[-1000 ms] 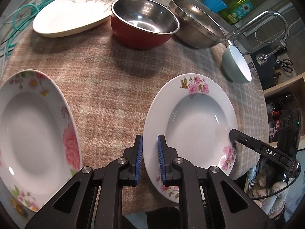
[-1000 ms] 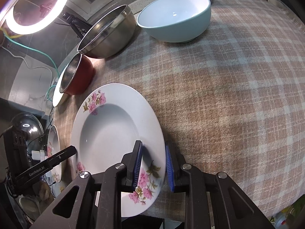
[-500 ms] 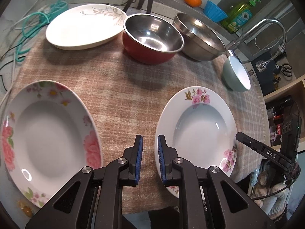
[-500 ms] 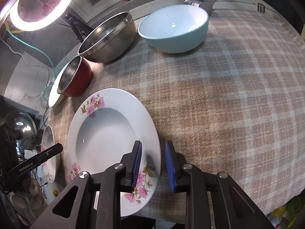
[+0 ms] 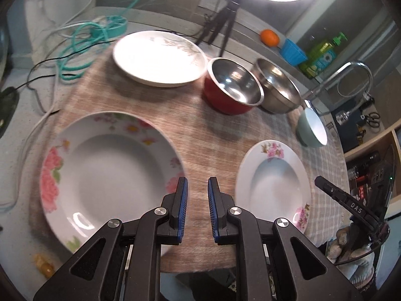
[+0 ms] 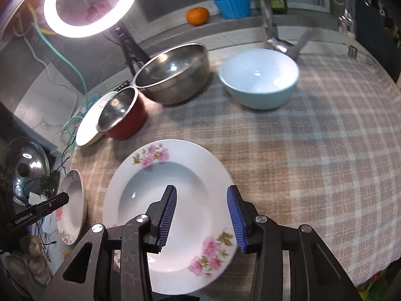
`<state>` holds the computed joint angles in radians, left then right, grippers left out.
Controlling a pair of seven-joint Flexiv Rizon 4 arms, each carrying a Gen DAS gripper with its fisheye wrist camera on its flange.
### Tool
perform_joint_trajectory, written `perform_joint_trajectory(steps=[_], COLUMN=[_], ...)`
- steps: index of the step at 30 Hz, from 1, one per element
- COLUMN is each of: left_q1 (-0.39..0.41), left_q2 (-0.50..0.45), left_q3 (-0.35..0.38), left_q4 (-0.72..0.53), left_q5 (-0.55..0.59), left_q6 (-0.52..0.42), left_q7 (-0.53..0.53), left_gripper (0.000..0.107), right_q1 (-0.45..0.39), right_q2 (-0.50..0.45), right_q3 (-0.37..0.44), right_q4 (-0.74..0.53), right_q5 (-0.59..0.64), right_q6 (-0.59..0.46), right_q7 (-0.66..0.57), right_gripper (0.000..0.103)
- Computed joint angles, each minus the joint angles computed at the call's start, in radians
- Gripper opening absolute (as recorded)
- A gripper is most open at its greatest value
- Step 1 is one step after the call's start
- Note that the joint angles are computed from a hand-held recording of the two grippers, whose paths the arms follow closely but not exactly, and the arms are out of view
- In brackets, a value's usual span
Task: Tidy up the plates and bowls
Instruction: 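Move the left gripper to the rim of the large rose-pattern plate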
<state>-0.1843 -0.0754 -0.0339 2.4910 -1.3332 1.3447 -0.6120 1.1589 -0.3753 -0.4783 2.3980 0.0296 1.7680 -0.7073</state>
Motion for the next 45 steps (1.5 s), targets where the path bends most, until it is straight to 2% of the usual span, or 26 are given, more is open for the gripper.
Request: perform_joint_trajectory(steps=[2, 4, 5, 10, 12, 14, 17, 18, 24, 32, 37, 45], left_q1=[0.012, 0.026, 0.035, 0.100, 0.123, 0.140, 0.156, 0.161, 0.192, 0.220, 0.235, 0.243], left_q2=[0.009, 0.019, 0.026, 0.037, 0.042, 0.052, 0.059, 0.060, 0.051, 0.034, 0.021, 0.000], left_q3=[0.015, 0.028, 0.035, 0.074, 0.085, 0.092, 0.095, 0.098, 0.109, 0.108, 0.108, 0.099], left_q4=[0.012, 0.027, 0.035, 0.062, 0.075, 0.089, 0.099, 0.102, 0.104, 0.097, 0.092, 0.078], left_q5=[0.014, 0.032, 0.041, 0.156, 0.195, 0.204, 0.182, 0.182, 0.155, 0.128, 0.110, 0.094], left_q6=[0.010, 0.021, 0.021, 0.007, 0.017, 0.030, 0.040, 0.044, 0.047, 0.033, 0.013, -0.012], left_q7=[-0.015, -0.031, -0.041, -0.144, -0.172, -0.172, -0.160, -0.159, -0.139, -0.104, -0.084, -0.052], left_gripper=[0.015, 0.015, 0.015, 0.015, 0.015, 0.015, 0.020, 0.021, 0.029, 0.029, 0.029, 0.029], right_q1=[-0.034, -0.133, -0.150, -0.128, -0.166, -0.224, -0.281, -0.326, -0.415, -0.458, -0.496, -0.518], right_q2=[-0.006, -0.015, -0.019, -0.049, -0.062, -0.075, -0.100, -0.113, -0.169, -0.232, -0.274, -0.318], right_q3=[0.042, 0.157, 0.178, 0.170, 0.215, 0.283, 0.355, 0.410, 0.537, 0.614, 0.676, 0.724], right_q4=[-0.025, -0.069, -0.081, -0.155, -0.189, -0.224, -0.274, -0.302, -0.391, -0.486, -0.541, -0.605], right_q5=[-0.012, -0.027, -0.036, -0.107, -0.142, -0.177, -0.228, -0.245, -0.311, -0.345, -0.333, -0.301], right_q6=[0.010, 0.016, 0.012, -0.048, -0.074, -0.092, -0.118, -0.133, -0.183, -0.250, -0.294, -0.338], right_q7=[-0.007, -0.025, -0.026, -0.041, -0.031, -0.026, -0.018, -0.025, -0.026, -0.029, -0.054, -0.088], right_gripper=[0.038, 0.038, 0.038, 0.038, 0.038, 0.038, 0.039, 0.039, 0.039, 0.039, 0.038, 0.038])
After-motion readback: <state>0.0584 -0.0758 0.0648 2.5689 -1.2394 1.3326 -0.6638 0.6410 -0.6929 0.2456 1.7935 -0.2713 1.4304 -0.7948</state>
